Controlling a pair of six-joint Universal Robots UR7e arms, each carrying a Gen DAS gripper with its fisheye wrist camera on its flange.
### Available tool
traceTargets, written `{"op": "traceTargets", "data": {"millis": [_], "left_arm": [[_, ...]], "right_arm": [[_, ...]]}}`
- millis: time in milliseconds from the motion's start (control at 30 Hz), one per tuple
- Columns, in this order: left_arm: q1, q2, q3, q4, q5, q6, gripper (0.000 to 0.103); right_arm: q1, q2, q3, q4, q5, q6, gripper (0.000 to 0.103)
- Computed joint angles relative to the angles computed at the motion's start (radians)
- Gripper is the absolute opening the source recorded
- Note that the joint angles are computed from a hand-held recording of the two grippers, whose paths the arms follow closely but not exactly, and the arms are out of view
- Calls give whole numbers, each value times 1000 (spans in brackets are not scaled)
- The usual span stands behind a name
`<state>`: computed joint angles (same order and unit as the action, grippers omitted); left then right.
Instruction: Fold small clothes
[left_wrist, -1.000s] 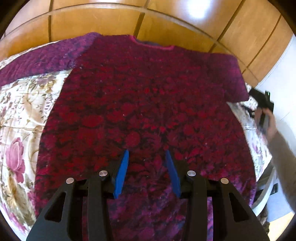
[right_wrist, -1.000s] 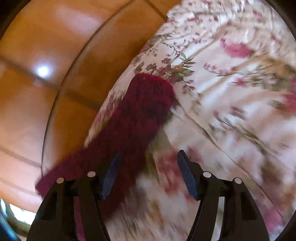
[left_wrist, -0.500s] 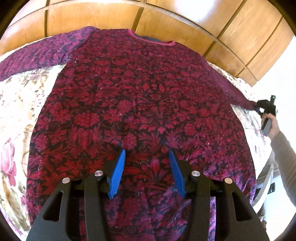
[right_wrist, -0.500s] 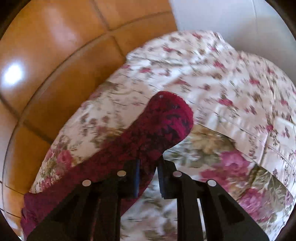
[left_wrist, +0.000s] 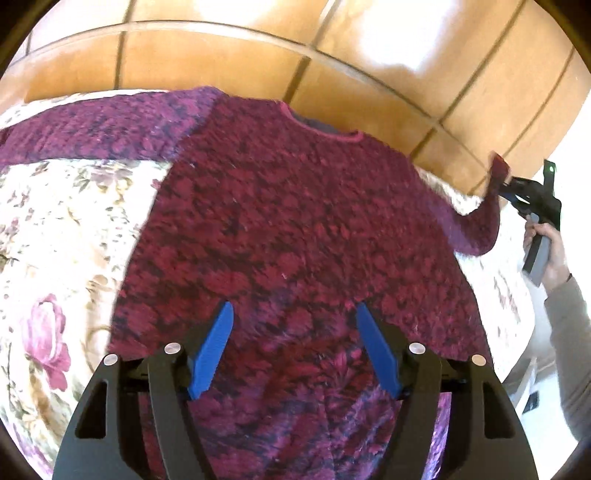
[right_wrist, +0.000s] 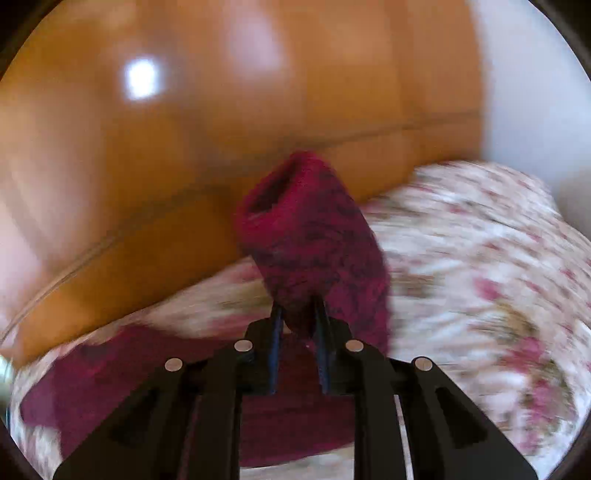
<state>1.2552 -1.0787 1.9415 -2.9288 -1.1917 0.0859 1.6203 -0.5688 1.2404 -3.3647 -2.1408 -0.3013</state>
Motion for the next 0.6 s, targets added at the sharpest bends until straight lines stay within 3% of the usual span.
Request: {"op": "traceTargets", "data": {"millis": [233,300,367,433,600], "left_arm": [[56,-3,-74,16,-113,-65,68],[65,5,-97,18,-135,-71,66],[70,22,-136,39,-154,-68,59],[73,36,-168,51,-166,-71,59],[87,92,-271,90,-193,-66,59]], "right_arm": [[101,258,-308,355,161,-32,15],[120,330,-402,476,205,-27,15],[131,373,-452,544,258,-33,22],[129,367,-434,540,308,-20,73],[111,221,-162,319,345,7,73]]}}
